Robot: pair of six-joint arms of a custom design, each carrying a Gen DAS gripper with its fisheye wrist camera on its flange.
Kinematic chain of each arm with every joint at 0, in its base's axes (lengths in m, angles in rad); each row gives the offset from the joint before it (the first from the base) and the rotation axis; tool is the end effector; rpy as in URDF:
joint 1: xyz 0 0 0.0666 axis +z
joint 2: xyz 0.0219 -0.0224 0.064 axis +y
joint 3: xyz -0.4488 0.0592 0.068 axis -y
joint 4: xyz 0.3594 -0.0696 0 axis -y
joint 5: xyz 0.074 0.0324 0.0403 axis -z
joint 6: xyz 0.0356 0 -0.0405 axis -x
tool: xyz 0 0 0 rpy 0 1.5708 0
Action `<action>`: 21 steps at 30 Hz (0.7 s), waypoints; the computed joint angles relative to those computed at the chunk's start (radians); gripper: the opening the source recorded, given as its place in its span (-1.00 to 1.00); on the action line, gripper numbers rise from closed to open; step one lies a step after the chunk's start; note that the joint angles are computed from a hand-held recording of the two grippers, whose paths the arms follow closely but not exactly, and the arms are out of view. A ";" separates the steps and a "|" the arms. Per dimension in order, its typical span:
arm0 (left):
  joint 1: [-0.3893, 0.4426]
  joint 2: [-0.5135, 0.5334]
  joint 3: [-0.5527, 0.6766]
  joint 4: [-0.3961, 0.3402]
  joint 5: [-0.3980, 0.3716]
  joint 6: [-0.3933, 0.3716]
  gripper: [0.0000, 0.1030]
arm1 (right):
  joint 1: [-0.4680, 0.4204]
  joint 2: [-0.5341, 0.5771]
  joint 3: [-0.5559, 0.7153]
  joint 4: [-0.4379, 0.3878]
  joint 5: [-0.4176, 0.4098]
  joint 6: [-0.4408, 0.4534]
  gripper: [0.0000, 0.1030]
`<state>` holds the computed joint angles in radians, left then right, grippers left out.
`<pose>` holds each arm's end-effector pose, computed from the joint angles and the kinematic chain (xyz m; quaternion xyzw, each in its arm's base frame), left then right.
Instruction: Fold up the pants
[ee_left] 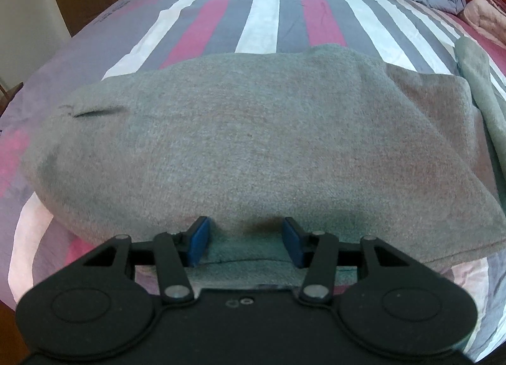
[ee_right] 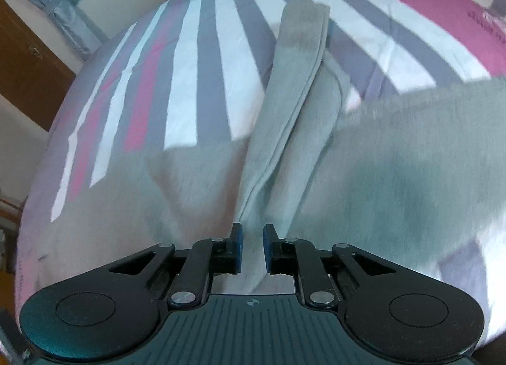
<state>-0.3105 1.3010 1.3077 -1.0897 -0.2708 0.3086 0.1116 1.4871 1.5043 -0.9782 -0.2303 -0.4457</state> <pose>0.3625 -0.1067 0.4879 -0.0317 0.9616 0.0519 0.2678 0.4697 0.0604 0.5005 0.1235 0.9401 0.1874 0.2566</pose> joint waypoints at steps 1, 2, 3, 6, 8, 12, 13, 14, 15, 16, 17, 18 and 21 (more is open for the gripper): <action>0.000 0.000 0.000 0.000 0.000 0.003 -0.19 | -0.004 0.019 0.021 -0.007 0.003 -0.007 -0.73; -0.002 0.000 0.000 0.001 -0.003 0.005 -0.19 | -0.010 0.039 0.043 -0.014 -0.007 -0.019 -0.73; -0.002 0.000 -0.001 0.002 -0.005 0.003 -0.19 | -0.030 0.032 0.027 -0.010 -0.034 -0.018 -0.73; -0.005 0.001 0.002 -0.001 -0.010 0.004 -0.19 | -0.034 0.085 0.076 -0.050 -0.031 -0.005 -0.73; -0.005 0.001 0.002 -0.001 -0.009 0.005 -0.19 | -0.042 0.103 0.091 -0.055 -0.051 -0.040 -0.73; -0.004 0.002 0.003 -0.002 -0.007 0.004 -0.19 | -0.052 0.134 0.112 -0.057 -0.017 -0.042 -0.73; -0.005 0.002 0.003 -0.001 -0.008 0.004 -0.19 | -0.059 0.136 0.110 -0.056 -0.034 -0.057 -0.72; -0.005 0.002 0.003 -0.001 -0.010 0.003 -0.19 | -0.065 0.143 0.112 -0.055 -0.051 -0.073 -0.72; -0.005 0.002 0.003 -0.001 -0.010 0.003 -0.19 | -0.068 0.144 0.111 -0.043 -0.059 -0.087 -0.72; -0.004 0.002 0.003 -0.001 -0.008 0.002 -0.19 | -0.069 0.142 0.106 -0.020 -0.051 -0.092 -0.72; -0.003 0.002 0.004 -0.002 -0.007 0.000 -0.19 | -0.068 0.140 0.105 0.000 -0.029 -0.093 -0.72; -0.003 0.002 0.003 -0.002 -0.007 0.000 -0.19 | -0.069 0.139 0.107 0.011 -0.022 -0.100 -0.72; -0.007 0.004 0.005 -0.005 -0.013 0.003 -0.19 | -0.084 0.158 0.127 0.015 -0.051 -0.128 -0.71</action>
